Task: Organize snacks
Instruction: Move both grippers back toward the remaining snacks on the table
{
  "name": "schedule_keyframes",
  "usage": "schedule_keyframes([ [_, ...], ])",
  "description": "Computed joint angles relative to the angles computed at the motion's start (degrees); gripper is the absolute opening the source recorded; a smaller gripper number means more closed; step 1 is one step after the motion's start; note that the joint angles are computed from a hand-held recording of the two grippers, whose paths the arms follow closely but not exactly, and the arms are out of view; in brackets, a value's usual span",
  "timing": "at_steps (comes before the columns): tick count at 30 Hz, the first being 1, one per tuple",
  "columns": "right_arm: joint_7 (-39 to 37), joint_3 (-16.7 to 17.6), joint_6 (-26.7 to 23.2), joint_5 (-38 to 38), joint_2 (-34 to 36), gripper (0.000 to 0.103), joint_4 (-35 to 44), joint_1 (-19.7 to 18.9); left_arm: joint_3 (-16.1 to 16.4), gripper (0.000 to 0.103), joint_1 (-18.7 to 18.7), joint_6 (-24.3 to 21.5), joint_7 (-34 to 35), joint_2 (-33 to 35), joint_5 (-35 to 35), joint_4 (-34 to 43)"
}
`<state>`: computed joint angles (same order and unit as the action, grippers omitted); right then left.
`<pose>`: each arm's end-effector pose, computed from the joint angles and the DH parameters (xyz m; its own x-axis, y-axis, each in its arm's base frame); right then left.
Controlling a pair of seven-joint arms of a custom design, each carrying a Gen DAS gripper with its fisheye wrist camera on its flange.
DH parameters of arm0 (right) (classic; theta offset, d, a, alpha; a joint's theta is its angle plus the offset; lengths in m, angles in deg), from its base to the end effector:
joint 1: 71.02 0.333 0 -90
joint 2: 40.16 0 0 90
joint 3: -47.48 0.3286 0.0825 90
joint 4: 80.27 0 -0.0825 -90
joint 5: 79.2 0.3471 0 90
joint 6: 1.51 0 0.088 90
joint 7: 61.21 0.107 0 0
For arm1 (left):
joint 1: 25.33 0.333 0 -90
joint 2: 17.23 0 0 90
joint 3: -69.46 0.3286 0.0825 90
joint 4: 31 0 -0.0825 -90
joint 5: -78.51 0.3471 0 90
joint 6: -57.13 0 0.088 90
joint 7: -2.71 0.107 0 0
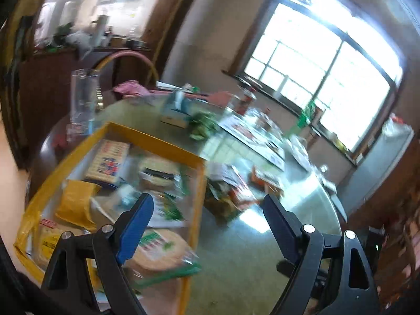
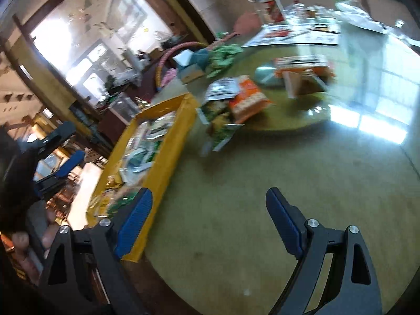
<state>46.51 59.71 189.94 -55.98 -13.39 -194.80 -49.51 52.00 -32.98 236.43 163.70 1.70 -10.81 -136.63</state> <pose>0.5599 0.3021 0.3651 -0.0110 -0.8493 -0.5279 -0.7590 0.3508 -0.5486 0.5917 -0.1605 0.4273 -0.2263 -0.9055 0.3590 -0.6437 -0.1376 -0.7528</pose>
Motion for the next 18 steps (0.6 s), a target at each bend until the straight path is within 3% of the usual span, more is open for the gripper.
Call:
schedule_keyframes([
  [3,1.1,-1.0,0.8,1.3,-1.2,0.088,-2.3,0.3,2.2,0.085,-2.3,-2.6,-15.2,-0.3,16.4,-3.0],
  [5,1.9,1.4,1.7,1.0,-1.4,0.088,-3.5,-2.4,5.3,0.085,-5.2,-3.4,-25.2,-0.3,26.8,-4.5],
  [9,3.5,1.1,1.9,1.1,-2.0,0.088,-5.0,-2.6,8.9,0.085,-8.3,-6.8,-35.7,-1.2,40.0,-6.4],
  [15,4.7,-0.2,1.8,1.0,-2.5,0.088,-5.9,-2.0,6.8,0.085,-7.0,-6.7,-40.5,-1.7,47.3,-8.3],
  [18,4.9,-5.3,0.6,2.6,-3.1,0.088,-5.9,2.8,5.9,0.085,-6.3,-6.7,-43.2,-1.4,50.9,-8.4],
])
